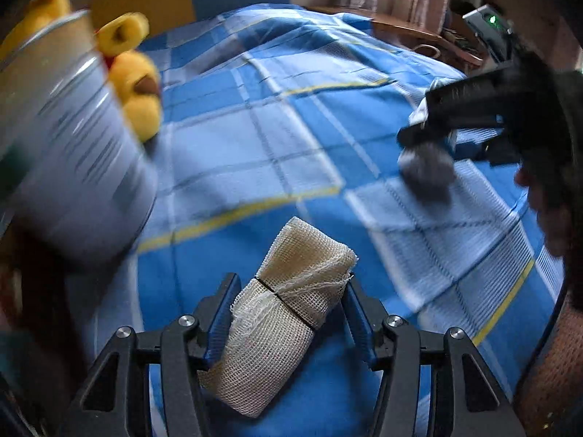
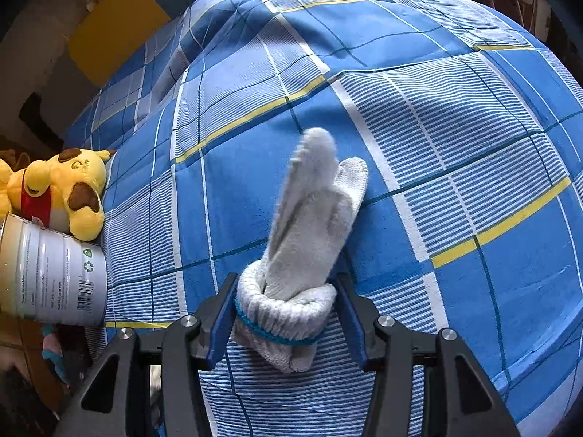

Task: Organize soft objects
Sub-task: 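Carry the rolled cream cloth over the gold tray with the left gripper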

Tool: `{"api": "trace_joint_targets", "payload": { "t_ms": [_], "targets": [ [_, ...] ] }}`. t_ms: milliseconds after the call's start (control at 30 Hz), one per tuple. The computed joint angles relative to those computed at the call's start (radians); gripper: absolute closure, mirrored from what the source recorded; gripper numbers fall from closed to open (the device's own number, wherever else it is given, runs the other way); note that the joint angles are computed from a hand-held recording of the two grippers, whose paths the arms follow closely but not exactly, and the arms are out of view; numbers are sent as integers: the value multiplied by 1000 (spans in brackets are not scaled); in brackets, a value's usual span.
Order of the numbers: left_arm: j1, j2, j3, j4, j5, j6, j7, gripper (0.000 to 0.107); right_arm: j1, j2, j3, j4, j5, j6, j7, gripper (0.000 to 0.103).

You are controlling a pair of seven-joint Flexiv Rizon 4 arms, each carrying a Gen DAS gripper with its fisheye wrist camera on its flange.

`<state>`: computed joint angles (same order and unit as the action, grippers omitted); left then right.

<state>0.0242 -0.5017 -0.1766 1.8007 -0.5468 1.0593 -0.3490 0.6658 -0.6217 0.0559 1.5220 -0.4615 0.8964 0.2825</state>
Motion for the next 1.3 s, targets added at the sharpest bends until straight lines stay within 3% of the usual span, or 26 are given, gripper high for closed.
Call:
{"api": "trace_joint_targets", "payload": {
  "t_ms": [133,233,300,600,700,800,1167,1200,1233,1300],
  "targets": [
    [74,24,-135,130,-199,193,208,50,3,-4,-1,-9,-8,-16,-9,50],
    [120,26,-225,174,-353,264,358,50,4,-11,2,-25,-10,-37,-29,49],
    [115,30,-227,183,-407,269,401,50,5,-14,3,-32,-10,-49,-37,49],
    [45,25,-128,144,-439,195,405,52,24,-49,15,-123,-15,-202,-166,49],
    [30,34,-81,134,-396,154,348,53,35,-61,10,-147,-22,-243,-198,49],
    [37,49,-47,122,-368,96,286,54,38,-54,5,-132,-26,-231,-190,49],
    [113,109,39,45,-474,-62,226,54,55,-61,3,-152,-45,-279,-214,49],
    [124,106,49,31,-480,-76,207,58,57,-63,3,-155,-46,-287,-218,49],
    [127,100,58,19,-478,-69,194,78,58,-63,3,-157,-49,-295,-224,49],
    [136,80,88,-18,-435,-57,110,82,61,-66,3,-164,-52,-308,-232,48]
  ]
}}
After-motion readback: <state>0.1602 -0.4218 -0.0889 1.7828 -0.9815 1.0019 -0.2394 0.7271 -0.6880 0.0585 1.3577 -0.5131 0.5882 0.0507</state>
